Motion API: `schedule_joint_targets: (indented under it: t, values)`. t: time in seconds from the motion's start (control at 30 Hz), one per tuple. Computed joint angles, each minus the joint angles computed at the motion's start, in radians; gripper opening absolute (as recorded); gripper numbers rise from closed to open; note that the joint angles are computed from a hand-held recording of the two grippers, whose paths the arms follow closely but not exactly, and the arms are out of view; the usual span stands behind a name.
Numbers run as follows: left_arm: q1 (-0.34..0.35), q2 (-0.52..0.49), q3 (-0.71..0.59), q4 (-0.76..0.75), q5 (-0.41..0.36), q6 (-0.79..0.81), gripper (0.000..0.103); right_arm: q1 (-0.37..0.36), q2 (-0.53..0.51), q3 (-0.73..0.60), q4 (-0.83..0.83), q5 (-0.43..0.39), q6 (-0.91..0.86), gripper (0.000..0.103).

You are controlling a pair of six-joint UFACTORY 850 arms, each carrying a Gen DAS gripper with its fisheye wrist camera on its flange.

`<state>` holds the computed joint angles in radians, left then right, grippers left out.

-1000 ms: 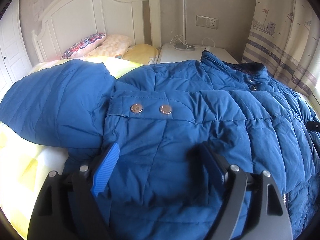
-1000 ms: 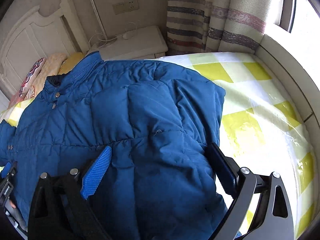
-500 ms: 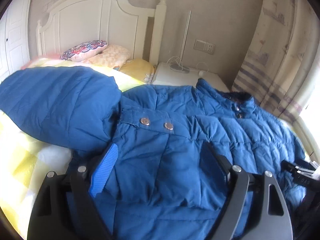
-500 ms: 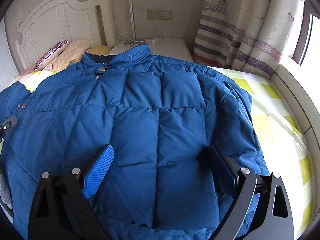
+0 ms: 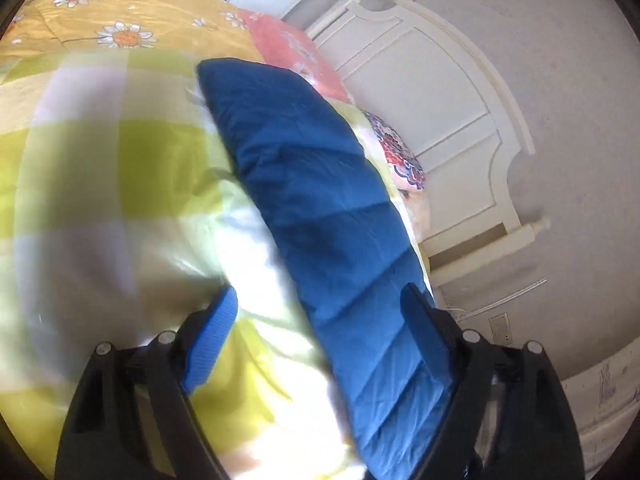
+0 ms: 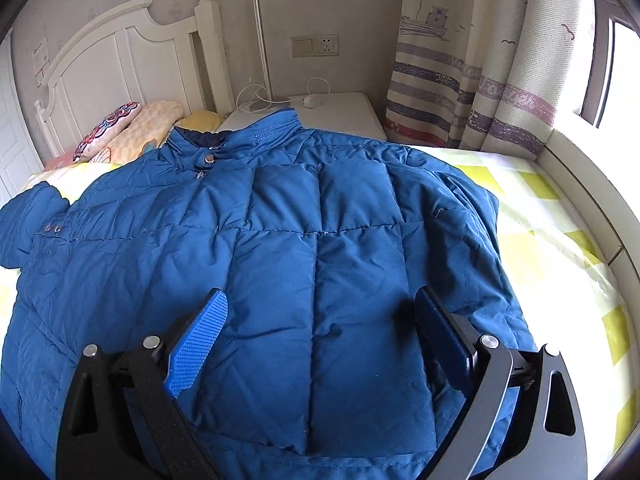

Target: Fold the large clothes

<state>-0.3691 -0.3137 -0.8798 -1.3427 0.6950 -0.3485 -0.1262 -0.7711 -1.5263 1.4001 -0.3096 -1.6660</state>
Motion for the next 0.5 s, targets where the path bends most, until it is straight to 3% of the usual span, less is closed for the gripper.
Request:
schedule_joint_targets:
  t: [0.13,0.17,0.23,0.27,0.37,0.5]
  values:
    - [0.068,0.012,0.011,0.052,-0.063,-0.042,0.08,0.001,0.015,0.025,0.098,0.001,-0.111,0.091]
    - [0.077,0.009,0.003,0.028,-0.074,-0.014,0.073,0.001,0.018,0.031,0.126,0.001,-0.138,0.091]
    - [0.103,0.003,0.001,0.047,-0.114,-0.008,0.039,-0.001,0.024,0.041,0.174,-0.005,-0.184,0.091]
    - [0.12,0.005,0.011,0.119,-0.141,-0.067,0.015,-0.004,0.026,0.044,0.195,-0.011,-0.204,0.091]
    - [0.118,0.022,0.057,0.254,-0.081,-0.269,0.006,-0.013,0.032,0.056,0.258,-0.041,-0.26,0.091]
    - [0.07,0.04,0.017,0.085,-0.017,-0.052,0.005,-0.043,0.037,0.067,0.339,-0.129,-0.295,0.091]
